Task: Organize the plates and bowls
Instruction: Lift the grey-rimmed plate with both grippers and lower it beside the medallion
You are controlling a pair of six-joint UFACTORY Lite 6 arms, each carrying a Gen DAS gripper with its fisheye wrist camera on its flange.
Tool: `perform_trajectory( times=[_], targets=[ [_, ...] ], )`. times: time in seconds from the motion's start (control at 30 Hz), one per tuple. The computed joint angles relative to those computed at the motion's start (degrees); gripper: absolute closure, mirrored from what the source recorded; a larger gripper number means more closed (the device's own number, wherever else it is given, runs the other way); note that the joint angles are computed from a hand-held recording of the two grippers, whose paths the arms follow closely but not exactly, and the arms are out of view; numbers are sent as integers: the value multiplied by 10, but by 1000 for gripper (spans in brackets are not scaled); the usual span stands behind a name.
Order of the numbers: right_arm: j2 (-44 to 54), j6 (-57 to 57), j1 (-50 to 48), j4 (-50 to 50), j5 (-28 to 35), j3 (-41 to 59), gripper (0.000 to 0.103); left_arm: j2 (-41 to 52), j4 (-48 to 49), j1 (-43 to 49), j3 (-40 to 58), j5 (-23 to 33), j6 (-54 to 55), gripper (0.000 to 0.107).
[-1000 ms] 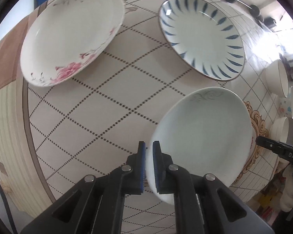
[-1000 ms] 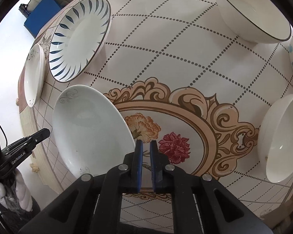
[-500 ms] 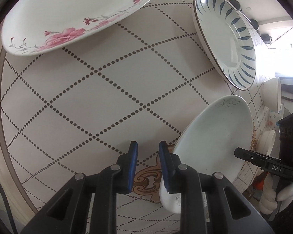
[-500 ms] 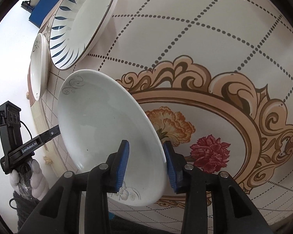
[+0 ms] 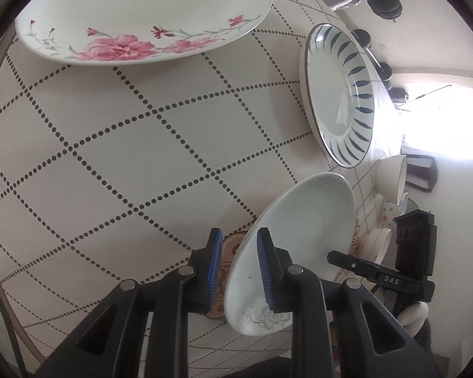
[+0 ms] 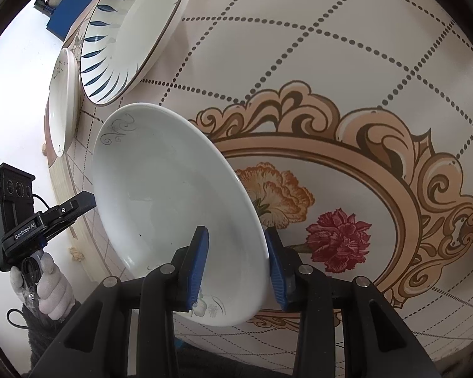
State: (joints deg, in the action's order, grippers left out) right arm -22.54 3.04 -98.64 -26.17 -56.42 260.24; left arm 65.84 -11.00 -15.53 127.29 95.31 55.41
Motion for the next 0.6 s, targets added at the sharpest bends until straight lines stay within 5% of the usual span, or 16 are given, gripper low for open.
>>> perform_trajectory(
  times=[0.1, 0.2, 0.3, 0.43, 0.6],
  targets=[
    [6, 14, 17, -10, -11, 2, 62, -52, 9, -11, -95, -33, 24, 83],
    [8, 24, 24, -19, -6, 9, 62, -128, 33, -33, -230, -132, 44, 83],
    [11, 31, 32, -25, -5, 15, 63, -144, 47, -41, -269, -168, 43, 85],
    [5, -33, 16, 37, -19, -3, 83, -180, 62, -45, -322, -225, 52, 88],
    [-8, 34, 43, 2, -24, -8, 84, -225, 83, -51, -382, -261, 64, 88]
  ],
)
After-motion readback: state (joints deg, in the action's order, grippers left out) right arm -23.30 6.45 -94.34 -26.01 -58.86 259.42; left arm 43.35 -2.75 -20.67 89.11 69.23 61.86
